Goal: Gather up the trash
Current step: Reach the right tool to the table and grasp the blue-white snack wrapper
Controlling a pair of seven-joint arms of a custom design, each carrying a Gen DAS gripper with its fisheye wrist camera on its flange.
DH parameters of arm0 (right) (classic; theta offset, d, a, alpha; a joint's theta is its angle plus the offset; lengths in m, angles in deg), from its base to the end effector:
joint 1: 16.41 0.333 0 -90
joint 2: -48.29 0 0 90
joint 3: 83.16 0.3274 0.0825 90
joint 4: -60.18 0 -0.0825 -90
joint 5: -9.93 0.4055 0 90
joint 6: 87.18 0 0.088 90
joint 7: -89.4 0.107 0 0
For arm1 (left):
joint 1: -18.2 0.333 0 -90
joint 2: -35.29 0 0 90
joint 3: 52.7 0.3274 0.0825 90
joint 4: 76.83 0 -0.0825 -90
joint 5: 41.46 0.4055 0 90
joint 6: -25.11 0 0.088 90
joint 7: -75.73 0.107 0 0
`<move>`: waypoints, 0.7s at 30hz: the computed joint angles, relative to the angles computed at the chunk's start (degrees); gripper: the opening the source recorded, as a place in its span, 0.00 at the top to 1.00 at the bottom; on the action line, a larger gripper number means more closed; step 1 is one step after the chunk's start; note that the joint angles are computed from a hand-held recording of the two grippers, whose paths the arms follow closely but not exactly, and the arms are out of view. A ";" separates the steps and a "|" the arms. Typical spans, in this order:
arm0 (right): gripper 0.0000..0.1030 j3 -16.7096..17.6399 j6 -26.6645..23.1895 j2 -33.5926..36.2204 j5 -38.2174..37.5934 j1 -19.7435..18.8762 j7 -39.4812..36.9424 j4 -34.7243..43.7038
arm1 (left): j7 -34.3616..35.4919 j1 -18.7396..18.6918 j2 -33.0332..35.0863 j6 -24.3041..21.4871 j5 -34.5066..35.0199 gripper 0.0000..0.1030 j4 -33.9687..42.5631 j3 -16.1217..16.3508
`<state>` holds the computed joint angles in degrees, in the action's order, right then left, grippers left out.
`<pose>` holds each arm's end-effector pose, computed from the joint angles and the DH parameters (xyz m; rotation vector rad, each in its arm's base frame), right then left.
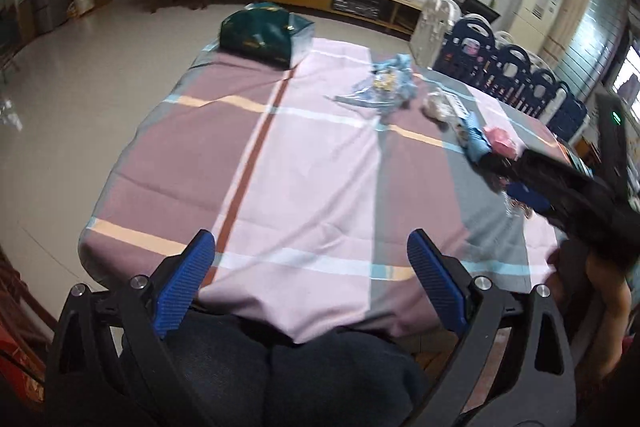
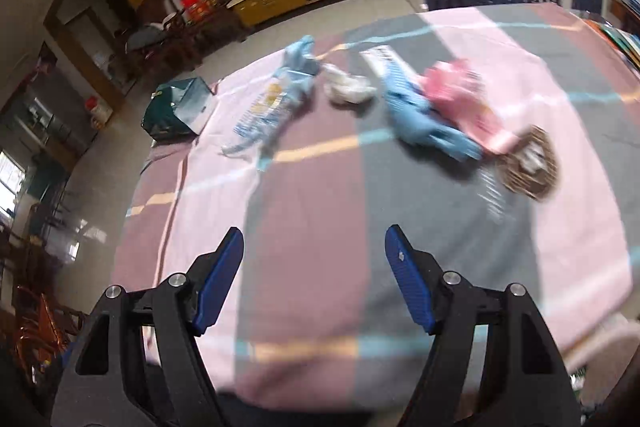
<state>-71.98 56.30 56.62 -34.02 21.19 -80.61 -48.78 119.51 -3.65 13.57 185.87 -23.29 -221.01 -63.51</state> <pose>0.4301 0.4903 0.4753 -1.3817 2.0403 -0.3482 0.3914 -0.2737 0.4839 -1.8588 1.9325 -0.8602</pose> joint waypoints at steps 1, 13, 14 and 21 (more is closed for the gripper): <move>0.30 -0.30 1.09 2.39 0.83 -0.68 -1.94 2.47 | -0.35 0.42 -0.05 0.31 0.03 0.06 -0.28 0.18; 0.33 -6.58 -4.80 29.30 13.40 -1.45 -13.58 36.95 | 0.30 0.46 2.76 3.41 -3.93 0.05 -1.36 2.13; 0.58 -6.00 -7.60 31.30 13.84 -1.51 -15.82 40.41 | 0.07 0.53 2.59 3.72 -4.20 0.05 -1.60 2.18; 0.97 -4.37 -5.24 27.22 19.84 -0.57 -25.04 34.07 | -8.77 5.95 0.36 3.71 0.62 0.05 -3.09 -0.72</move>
